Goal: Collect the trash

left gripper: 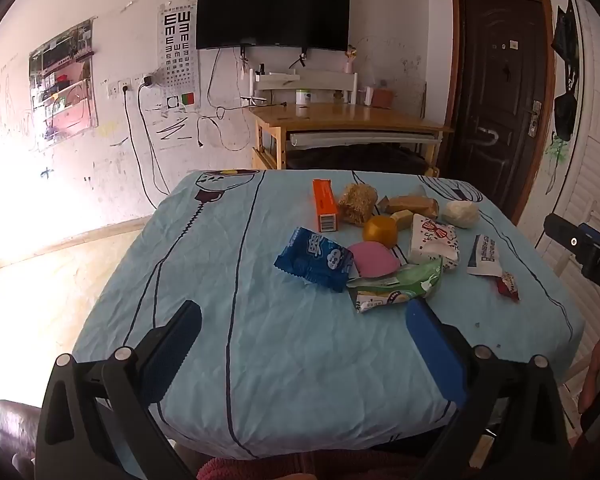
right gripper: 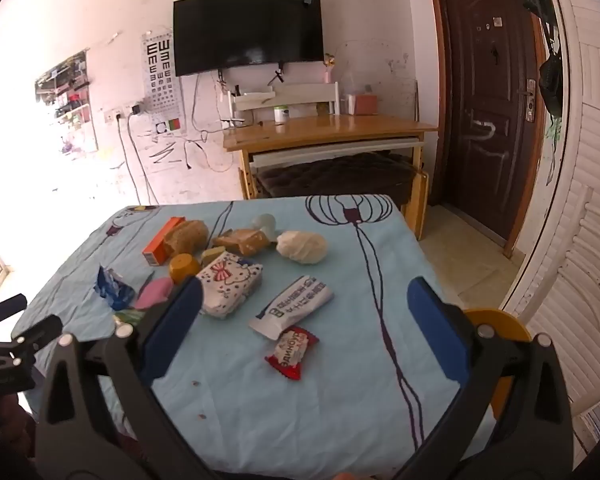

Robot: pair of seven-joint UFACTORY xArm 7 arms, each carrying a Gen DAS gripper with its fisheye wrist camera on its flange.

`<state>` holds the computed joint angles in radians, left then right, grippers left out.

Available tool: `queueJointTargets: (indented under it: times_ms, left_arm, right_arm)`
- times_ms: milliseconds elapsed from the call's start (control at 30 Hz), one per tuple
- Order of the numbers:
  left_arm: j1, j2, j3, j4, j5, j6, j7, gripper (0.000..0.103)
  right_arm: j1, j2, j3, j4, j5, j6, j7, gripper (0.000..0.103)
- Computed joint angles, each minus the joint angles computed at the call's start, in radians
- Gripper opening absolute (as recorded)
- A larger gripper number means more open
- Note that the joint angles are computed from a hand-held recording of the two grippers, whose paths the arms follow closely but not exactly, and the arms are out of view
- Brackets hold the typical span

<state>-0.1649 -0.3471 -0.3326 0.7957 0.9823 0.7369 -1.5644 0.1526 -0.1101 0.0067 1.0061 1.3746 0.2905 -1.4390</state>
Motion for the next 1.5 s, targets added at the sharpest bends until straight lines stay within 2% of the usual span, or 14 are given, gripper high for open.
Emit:
queueJointTargets:
  times_ms: [567, 800, 1500]
  left_arm:
    - [0.004, -0.017, 0.006, -0.025, 0.001, -0.021, -0.004, 0.097]
    - [0.013, -0.017, -0.003, -0.025, -0.003, -0.021, -0.004, 0.097]
    - [0.015, -0.005, -0.001, -0.021, 0.001, -0.026, -0.011, 0.097]
  right_arm:
    - [0.005, -0.018, 0.001, -0.009, -0.033, 0.005, 0.029, 0.099]
    - [0.011, -0.013, -0.005, -0.010, -0.001, 0.006, -0.010, 0.099]
    - [0.009, -0.019, -0.004, -0.015, -0.004, 0.012, -0.007, 0.099]
